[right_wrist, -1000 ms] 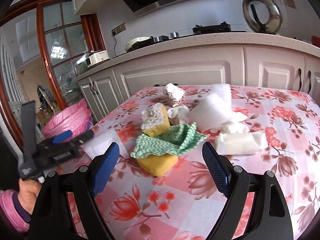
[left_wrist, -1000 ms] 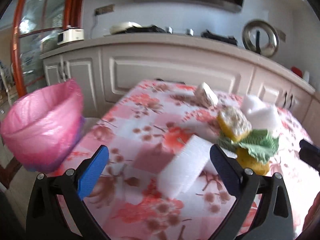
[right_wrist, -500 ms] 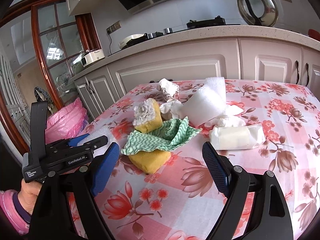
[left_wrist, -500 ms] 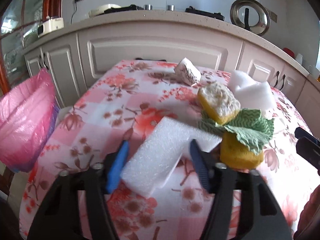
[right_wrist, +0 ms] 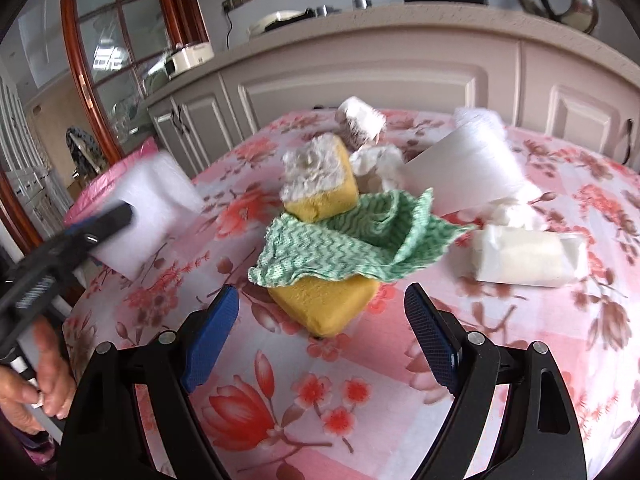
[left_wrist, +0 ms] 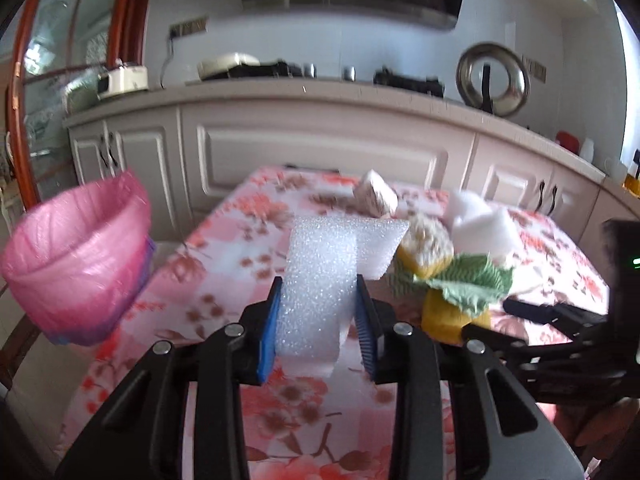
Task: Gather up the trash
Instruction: 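Lift the foam block with the left tool while the right tool grasps the yellow sponge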
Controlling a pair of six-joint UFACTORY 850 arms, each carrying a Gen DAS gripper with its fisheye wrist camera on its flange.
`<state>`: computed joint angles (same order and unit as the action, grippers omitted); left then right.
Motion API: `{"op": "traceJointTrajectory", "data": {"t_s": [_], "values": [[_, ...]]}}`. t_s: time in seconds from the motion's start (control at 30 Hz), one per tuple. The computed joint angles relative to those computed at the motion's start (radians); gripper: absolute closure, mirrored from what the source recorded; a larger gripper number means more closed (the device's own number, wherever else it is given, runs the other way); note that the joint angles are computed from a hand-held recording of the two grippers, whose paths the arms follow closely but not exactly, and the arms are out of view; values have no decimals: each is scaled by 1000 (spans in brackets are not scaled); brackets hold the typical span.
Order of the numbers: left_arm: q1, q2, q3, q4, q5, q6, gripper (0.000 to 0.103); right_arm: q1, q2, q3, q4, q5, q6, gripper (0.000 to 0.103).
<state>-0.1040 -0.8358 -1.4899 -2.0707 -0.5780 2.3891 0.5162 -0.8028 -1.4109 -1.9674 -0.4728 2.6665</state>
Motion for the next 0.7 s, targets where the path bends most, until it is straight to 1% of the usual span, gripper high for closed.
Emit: {"op": "traceJointTrajectory", "data": {"t_s": [0.1, 0.17, 0.23, 0.27, 0.3, 0.33, 0.37, 0.4, 0.47, 0.5, 0.53, 0.57, 0.7], "values": [[10, 13, 10, -3, -22, -4, 70, -17, -28, -53, 92, 47, -120, 23], [14, 16, 10, -11, -25, -3, 70, -32, -48, -91, 142, 91, -200, 23], [16, 14, 5, -13, -23, -8, 70, -38, -64, -122, 222, 111, -302, 23], [17, 12, 0, -7, -21, -22, 70, -41, -68, -129, 227, 128, -318, 23], [18, 9, -5, -5, -18, -31, 70, -42, -67, -128, 211, 145, -313, 25], [19, 8, -8, -1, -16, -38, 70, -42, -66, -127, 206, 154, -319, 33], [20, 5, -9, 1, -16, -39, 70, -37, -62, -119, 186, 161, -311, 36], [21, 4, -10, 0, -15, -39, 70, -33, -54, -105, 129, 171, -260, 37], [21, 5, -7, -5, -16, -30, 70, -28, -36, -75, -35, 197, -106, 40], [19, 6, -4, -10, -15, -24, 70, -22, -33, -69, -62, 194, -86, 42], [18, 8, -1, -13, -15, -19, 70, -13, -33, -66, -46, 173, -109, 42], [16, 8, 2, -17, -16, -15, 70, -9, -39, -75, 11, 164, -170, 42], [14, 17, 20, -25, -13, 6, 70, -15, -66, -121, 175, 165, -314, 42]]}}
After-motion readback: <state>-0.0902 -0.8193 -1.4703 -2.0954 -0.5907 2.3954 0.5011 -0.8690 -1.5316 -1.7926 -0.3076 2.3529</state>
